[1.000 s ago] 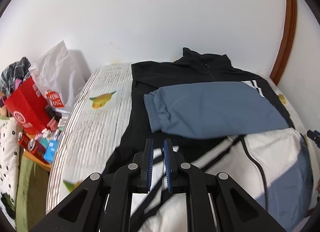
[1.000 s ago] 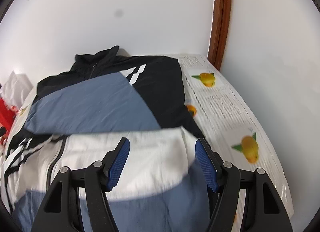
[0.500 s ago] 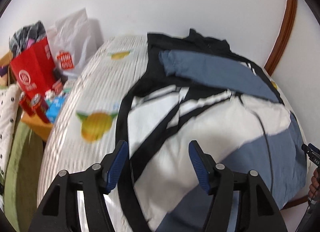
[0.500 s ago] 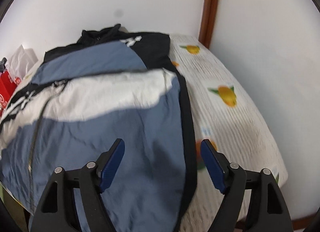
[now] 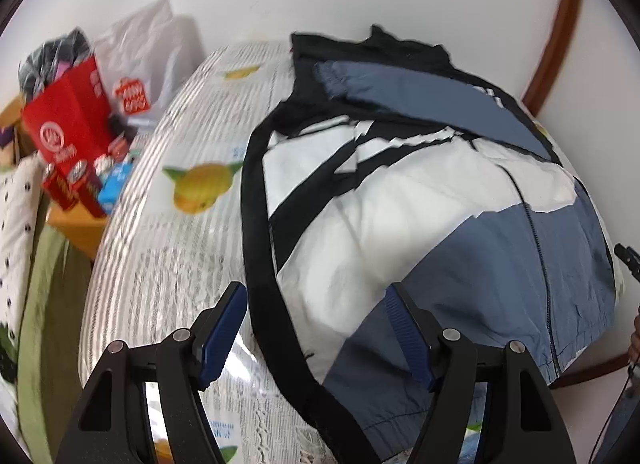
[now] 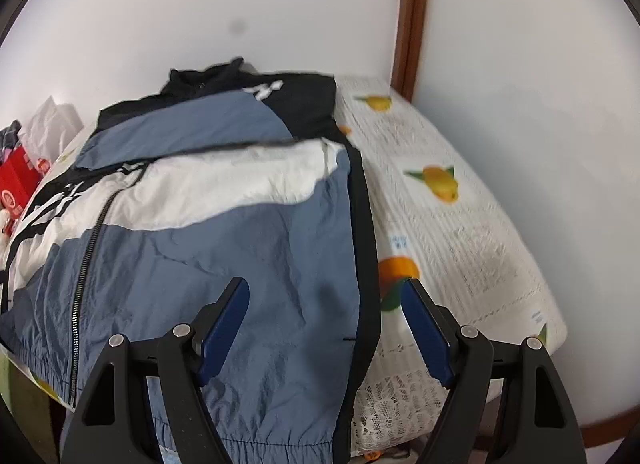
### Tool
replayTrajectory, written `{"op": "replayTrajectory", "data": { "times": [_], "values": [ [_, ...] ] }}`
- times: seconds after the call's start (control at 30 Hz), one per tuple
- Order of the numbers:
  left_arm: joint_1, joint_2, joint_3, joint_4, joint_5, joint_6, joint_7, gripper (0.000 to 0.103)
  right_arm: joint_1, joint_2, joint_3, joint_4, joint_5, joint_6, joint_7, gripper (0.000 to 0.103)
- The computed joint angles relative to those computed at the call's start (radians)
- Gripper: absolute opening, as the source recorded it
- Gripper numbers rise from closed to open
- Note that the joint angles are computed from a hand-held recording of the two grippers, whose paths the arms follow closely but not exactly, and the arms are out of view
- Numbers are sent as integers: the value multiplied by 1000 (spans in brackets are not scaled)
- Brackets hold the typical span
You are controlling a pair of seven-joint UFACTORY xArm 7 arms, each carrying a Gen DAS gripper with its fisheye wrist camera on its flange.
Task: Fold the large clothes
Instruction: 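Reach the right gripper to the blue side edge of the jacket and grasp it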
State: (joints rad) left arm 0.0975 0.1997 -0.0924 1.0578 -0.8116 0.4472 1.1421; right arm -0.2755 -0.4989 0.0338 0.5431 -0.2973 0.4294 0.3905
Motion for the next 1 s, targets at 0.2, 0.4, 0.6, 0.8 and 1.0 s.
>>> {"op": "replayTrajectory", "data": {
  "times": [0.2, 0.4, 0.6, 0.8, 1.0],
  "values": [
    [9, 38, -22, 10, -98, -44, 43, 70, -41, -1, 2, -52, -24, -33, 34, 78],
    [17, 84, -40, 22, -109, -90, 23, 70, -67, 16, -35, -95, -8, -79, 16, 78],
    [40, 86, -71, 0, -134, -145, 76, 72, -68, 47, -47, -102, 27, -124, -29, 78],
    [59, 79, -88, -29, -169, -183, 132, 73, -53, 125, -40, -88, 55, -167, -60, 78],
    [49, 66, -91, -51, -186, -198, 143, 72, -78, 138, -13, -88, 21, -190, -22, 76]
  ]
}}
